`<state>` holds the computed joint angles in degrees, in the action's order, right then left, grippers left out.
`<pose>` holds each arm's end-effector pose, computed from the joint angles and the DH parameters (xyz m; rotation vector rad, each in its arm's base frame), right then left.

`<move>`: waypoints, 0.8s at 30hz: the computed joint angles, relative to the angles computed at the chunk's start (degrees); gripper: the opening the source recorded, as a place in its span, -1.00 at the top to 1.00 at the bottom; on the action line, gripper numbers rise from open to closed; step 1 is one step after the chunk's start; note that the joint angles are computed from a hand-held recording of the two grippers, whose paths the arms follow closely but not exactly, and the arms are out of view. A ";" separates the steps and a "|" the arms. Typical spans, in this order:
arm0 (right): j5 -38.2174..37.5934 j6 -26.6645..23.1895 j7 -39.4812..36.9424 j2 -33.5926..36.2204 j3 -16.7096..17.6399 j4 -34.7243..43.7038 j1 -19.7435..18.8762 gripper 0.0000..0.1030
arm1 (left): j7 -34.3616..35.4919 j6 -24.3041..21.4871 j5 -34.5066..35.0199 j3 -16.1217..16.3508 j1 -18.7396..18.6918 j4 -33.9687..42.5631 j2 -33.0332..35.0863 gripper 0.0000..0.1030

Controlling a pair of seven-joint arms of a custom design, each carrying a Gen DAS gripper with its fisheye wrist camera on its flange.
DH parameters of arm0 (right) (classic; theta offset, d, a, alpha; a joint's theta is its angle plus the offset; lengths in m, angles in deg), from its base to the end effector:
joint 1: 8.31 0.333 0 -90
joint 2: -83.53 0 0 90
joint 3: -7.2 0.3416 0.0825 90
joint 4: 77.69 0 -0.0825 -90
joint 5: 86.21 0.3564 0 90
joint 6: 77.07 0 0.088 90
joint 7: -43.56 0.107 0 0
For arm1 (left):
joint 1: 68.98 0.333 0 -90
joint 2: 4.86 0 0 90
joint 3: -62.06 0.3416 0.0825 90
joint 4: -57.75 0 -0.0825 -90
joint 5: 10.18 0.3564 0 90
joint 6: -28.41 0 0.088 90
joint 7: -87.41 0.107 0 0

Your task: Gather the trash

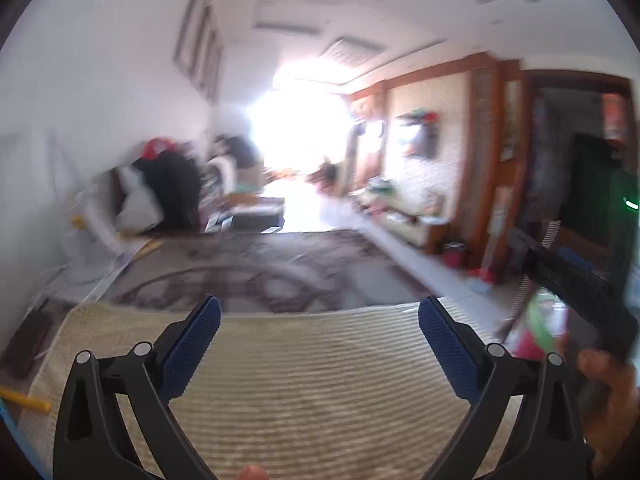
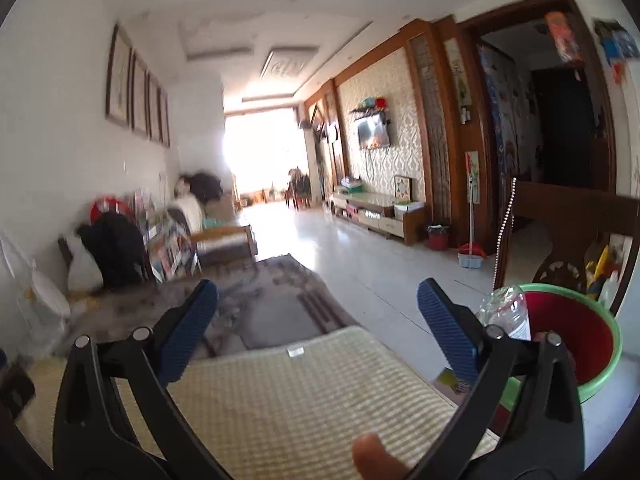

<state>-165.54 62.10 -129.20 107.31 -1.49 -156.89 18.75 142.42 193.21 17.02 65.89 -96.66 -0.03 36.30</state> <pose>0.6697 0.2445 0.5837 -1.0533 1.7468 -1.2975 0.6962 -0.3628 0.5918 -1.3500 1.7050 -1.1986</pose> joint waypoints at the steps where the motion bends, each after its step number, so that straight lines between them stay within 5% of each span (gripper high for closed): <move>1: 0.76 -0.31 -2.07 0.61 0.34 0.65 0.01 -0.91 | -1.37 -5.06 0.38 2.19 -1.47 4.02 1.64 -0.85; 3: 1.38 -0.32 -2.70 1.45 0.32 1.34 0.34 -0.91 | -5.78 -9.81 2.93 5.14 -3.10 7.33 2.95 -0.85; 5: 2.37 -0.09 -2.96 2.24 0.22 1.90 0.60 -0.91 | -11.01 -8.61 5.31 5.91 -3.22 4.33 1.31 -0.85; 8: 4.61 -0.73 -6.17 3.14 0.10 2.39 1.02 -0.91 | -6.61 2.31 0.79 -3.93 3.97 -3.77 -2.01 -0.85; 10: 5.88 -0.52 -7.51 3.38 -0.14 2.53 1.18 -0.91 | -4.11 9.29 -4.72 -5.91 5.92 -9.22 -3.95 -0.85; 12: 6.80 -0.74 -8.16 3.54 -0.47 2.65 1.43 -0.91 | -8.61 7.71 -3.65 -0.66 2.54 -9.15 -4.13 -0.85; 15: 7.91 -0.71 -8.41 3.18 -0.88 2.32 1.46 -0.91 | -8.90 5.12 -3.08 1.81 0.92 -8.10 -3.62 -0.85; 24: 9.58 -1.41 -9.34 3.72 -1.27 3.06 1.71 -0.91 | -6.00 0.51 -1.53 0.54 1.22 -4.39 -1.26 -0.85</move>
